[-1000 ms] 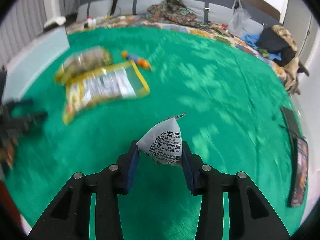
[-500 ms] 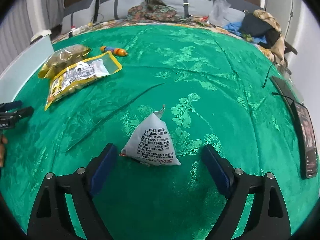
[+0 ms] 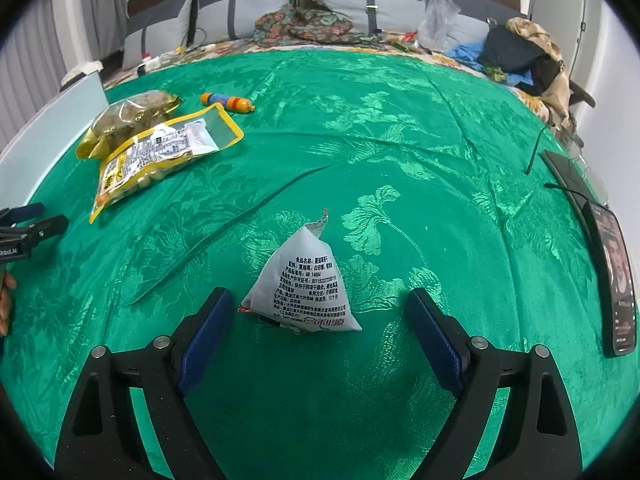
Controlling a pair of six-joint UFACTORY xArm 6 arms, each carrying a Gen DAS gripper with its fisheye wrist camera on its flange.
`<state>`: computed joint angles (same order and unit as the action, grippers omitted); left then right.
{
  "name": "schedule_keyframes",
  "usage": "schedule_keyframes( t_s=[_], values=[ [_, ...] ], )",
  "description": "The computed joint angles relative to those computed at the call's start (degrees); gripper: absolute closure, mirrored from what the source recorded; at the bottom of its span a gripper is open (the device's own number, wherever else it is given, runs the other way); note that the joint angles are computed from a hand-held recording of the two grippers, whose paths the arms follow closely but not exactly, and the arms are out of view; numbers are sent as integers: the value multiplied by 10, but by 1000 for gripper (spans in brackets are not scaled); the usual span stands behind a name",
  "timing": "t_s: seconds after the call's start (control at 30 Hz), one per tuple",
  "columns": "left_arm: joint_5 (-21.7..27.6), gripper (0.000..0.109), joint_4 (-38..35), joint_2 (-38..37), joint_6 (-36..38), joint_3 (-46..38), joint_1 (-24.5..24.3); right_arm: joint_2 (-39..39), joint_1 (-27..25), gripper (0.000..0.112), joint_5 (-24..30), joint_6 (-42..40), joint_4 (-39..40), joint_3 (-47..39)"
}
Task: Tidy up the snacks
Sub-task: 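Move the left gripper over the gold bag of round cakes, then grasp the gold bag of round cakes with the left gripper and lift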
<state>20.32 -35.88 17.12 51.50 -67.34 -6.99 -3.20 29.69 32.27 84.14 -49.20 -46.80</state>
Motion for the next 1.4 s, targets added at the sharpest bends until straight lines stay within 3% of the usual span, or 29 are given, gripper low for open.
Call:
schedule_keyframes(
  t_s=[0.3, 0.4, 0.47, 0.53, 0.7, 0.8, 0.97, 1.07, 1.1, 1.17, 1.23, 1.4],
  values=[
    [13, 6, 16, -3, -11, -2, 3, 0, 0, 21, 0, 0, 0, 0],
    [103, 6, 86, 6, -36, -43, 15, 0, 0, 21, 0, 0, 0, 0],
    [153, 6, 49, 3, 9, -72, 24, -1, 0, 21, 0, 0, 0, 1],
    [171, 6, 12, 1, 36, -98, 26, -1, 0, 21, -1, 0, 0, 1],
    [278, 6, -7, 67, -3, -262, 12, -1, 0, 21, -1, 0, 0, 1],
    [334, 6, 53, 148, -58, -394, -12, -1, 0, 21, -1, 0, -1, 1],
    [383, 6, 185, 262, -133, -546, -59, -1, -1, 21, -1, 1, -1, 1],
    [379, 6, 272, 307, -201, -584, -76, -1, -1, 21, -1, 1, -1, 1],
    [389, 8, 276, 328, -227, -612, -74, -1, -1, 21, -1, 1, -1, 1],
    [437, 31, 212, 367, -257, -679, -56, -1, -1, 21, -2, 1, -1, 2],
    [438, 39, 166, 371, -271, -683, -41, -1, -1, 21, -2, 1, -1, 2],
    [323, 39, 133, 244, -272, -474, -8, -2, -1, 21, -1, 1, -1, 2]
  ],
)
